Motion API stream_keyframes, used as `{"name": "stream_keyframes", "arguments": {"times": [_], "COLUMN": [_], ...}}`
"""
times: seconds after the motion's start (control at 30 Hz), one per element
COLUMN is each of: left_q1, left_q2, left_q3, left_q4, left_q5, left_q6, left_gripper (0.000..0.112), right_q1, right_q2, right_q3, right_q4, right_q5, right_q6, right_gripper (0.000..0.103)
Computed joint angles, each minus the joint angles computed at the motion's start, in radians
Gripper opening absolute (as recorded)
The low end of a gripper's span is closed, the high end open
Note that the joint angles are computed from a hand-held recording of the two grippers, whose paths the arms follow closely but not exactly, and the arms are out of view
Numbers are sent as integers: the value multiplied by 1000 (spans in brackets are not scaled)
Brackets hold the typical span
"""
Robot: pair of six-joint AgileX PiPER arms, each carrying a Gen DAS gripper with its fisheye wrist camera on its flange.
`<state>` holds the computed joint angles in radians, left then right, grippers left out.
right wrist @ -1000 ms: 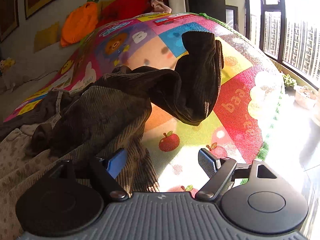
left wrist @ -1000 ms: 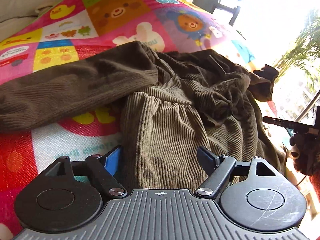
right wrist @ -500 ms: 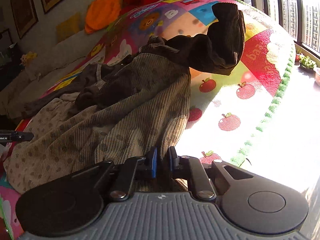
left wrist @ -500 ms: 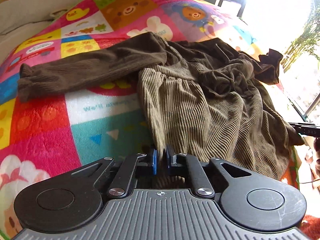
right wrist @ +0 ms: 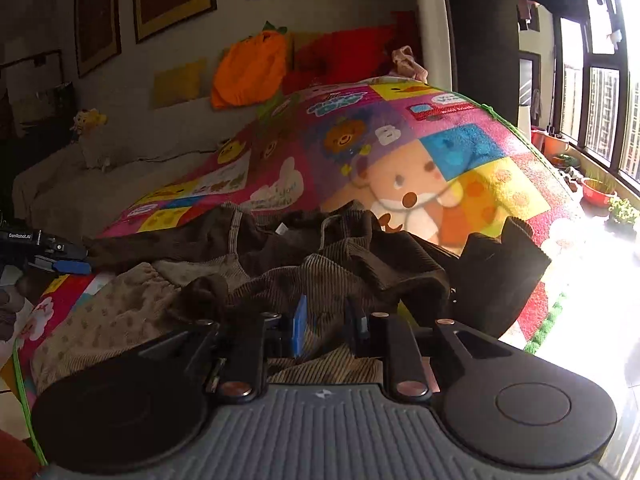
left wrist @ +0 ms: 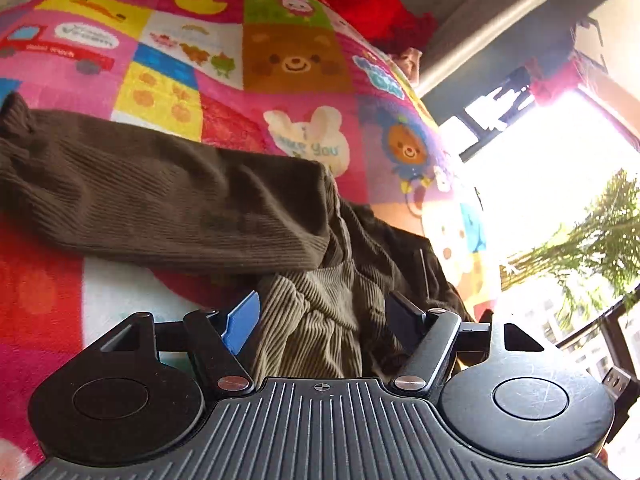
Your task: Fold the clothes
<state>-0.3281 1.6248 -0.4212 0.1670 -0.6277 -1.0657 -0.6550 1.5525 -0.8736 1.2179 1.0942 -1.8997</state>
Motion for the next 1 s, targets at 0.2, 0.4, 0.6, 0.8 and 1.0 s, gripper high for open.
{"name": "stream_keyframes", "arguments": {"times": [0.2, 0.4, 0.6, 0.8, 1.0], "left_q1": [33, 64, -9, -138, -164], "left_q2": [196, 116, 35, -52, -87], "left_q3": [-212, -151, -35, 83, 138], "left_q4": [-260, -736, -1042, -1072, -884], "left_q5": [87, 35, -95, -216, -267], "left_q6": [141, 630, 900, 919, 819], "left_gripper": [20, 7, 7, 30, 76], "right_q1": [248, 394, 604, 775, 892], "right_q2": [51, 86, 276, 636, 994], "right_q3": [21, -8, -290, -749, -1331], "right_q4": [71, 87, 26, -72, -288], "right_q5": [-175, -250, -247, -171, 17], "right_q6": [-22, -29, 298, 886, 1403], "right_gripper": [34, 34, 46, 46, 58]}}
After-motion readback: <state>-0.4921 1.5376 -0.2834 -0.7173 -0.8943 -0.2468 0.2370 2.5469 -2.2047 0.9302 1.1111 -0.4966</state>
